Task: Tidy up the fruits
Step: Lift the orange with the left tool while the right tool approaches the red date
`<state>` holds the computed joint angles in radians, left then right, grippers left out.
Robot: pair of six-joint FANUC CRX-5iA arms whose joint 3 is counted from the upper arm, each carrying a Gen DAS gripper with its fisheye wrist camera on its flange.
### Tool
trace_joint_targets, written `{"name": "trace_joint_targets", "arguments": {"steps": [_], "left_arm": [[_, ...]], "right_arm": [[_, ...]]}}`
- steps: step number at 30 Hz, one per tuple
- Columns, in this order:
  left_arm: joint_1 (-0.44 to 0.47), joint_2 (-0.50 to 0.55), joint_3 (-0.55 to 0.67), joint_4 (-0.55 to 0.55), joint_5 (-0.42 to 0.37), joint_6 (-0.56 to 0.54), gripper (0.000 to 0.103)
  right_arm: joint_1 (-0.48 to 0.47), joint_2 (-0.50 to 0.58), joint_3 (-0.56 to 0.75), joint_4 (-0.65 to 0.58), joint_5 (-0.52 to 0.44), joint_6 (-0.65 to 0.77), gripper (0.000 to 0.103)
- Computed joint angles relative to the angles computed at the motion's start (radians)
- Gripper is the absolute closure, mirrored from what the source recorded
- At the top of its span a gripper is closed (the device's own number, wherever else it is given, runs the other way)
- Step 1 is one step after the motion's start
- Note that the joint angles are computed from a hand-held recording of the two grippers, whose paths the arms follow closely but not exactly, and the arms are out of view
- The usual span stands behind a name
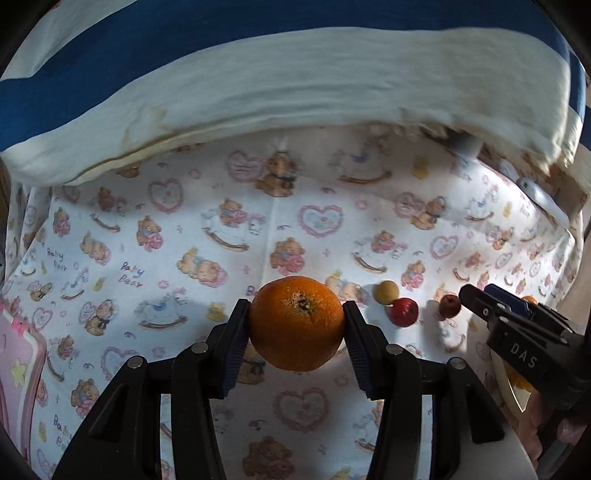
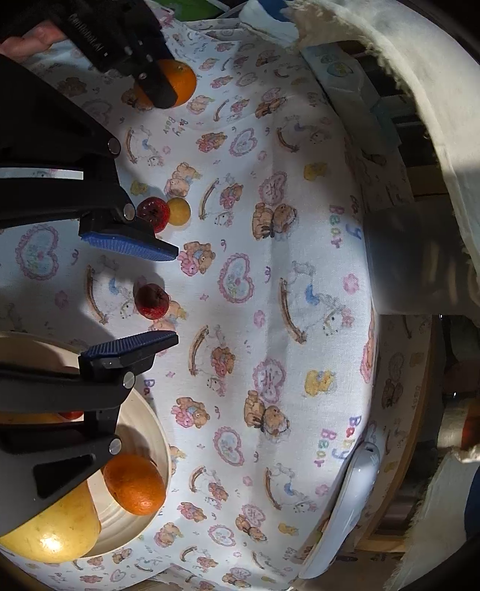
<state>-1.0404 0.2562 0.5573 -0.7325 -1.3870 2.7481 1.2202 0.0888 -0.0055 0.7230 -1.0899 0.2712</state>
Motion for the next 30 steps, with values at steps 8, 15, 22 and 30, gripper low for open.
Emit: {"name": "trace_joint_targets", "arguments": {"steps": [8,15,22,30], "left_arm": [[-0.014,0.014,0.014,-0.017,-0.004,-0.016,0.055],[-0.009,0.013,0.010,-0.007,0.001,-0.007,0.054],[-0.017,0.019,0.019,-0.020,-0.009,-0.008,0.054],[-0.033,0.014,0.023,-0.046,-0.011,-0.013,0.054]], "right_arm": [[0.003,0.057,0.058,-0.021,-0.072,0.076,0.076],[0.008,0.107,0.120,-0.056,-0.131,0.136,0.076],[0.011,0.123,0.136,-0.066,-0.156,0.148,0.086],[-0.001,0.063,0.094,-0.114,-0.070,0.151,0.099]]}}
